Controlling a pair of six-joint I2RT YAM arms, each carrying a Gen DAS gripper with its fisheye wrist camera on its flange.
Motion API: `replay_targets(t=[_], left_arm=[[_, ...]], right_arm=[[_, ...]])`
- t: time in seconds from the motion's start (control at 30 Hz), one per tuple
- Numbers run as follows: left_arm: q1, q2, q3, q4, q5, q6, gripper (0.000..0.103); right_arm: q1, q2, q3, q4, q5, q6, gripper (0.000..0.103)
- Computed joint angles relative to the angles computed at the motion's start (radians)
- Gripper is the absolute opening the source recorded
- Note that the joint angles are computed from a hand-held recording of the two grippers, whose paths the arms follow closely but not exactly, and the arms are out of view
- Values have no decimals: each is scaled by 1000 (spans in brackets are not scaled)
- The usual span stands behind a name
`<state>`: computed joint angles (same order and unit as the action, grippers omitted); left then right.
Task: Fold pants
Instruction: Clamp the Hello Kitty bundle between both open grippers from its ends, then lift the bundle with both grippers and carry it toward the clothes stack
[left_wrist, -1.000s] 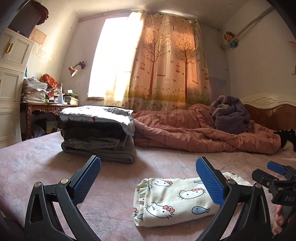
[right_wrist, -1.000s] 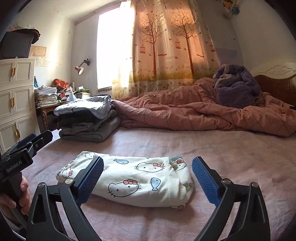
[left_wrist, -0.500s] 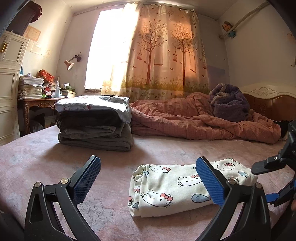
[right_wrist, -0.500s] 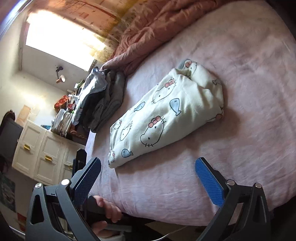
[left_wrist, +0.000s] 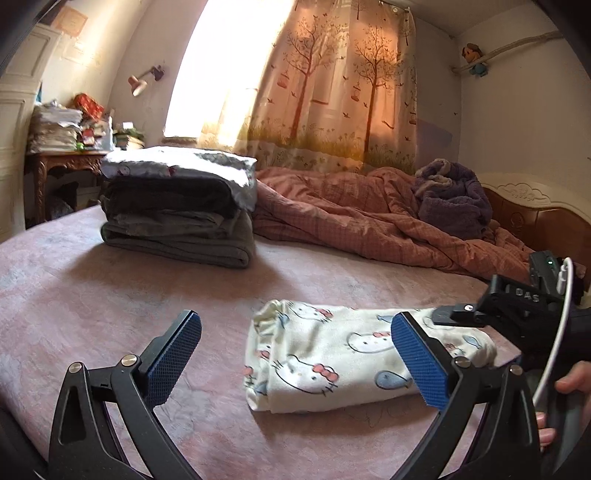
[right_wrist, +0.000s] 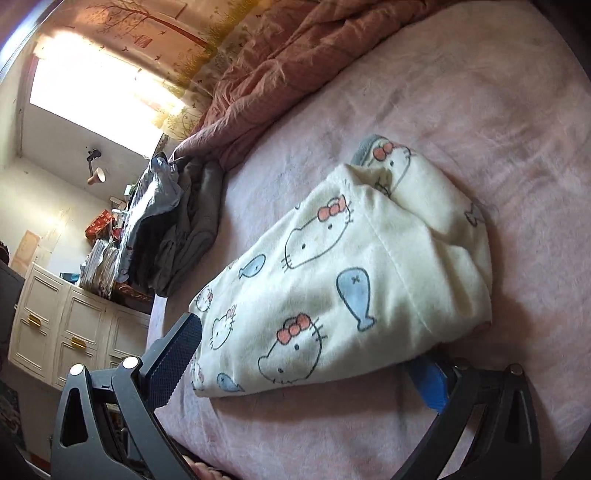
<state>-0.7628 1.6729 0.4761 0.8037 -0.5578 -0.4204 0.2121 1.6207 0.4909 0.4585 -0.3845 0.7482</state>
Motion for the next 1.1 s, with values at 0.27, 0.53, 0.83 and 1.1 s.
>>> replay_targets(t=[0.27,0.53,0.83,1.1], left_arm=[[59,20,-29,-96,503,-313,97],[150,96,25,-17,559,-500,89],[73,218,140,22,248,-511,90],[97,244,260,-135,224,-543,102]], right_arm=[[-50,15,-54,146,-86,-43,102],[-67,31,-114,267,-118,-50,102],[-57,55,-149,386,-47,21,102],[-7,90,-132,425,90,-12,97]])
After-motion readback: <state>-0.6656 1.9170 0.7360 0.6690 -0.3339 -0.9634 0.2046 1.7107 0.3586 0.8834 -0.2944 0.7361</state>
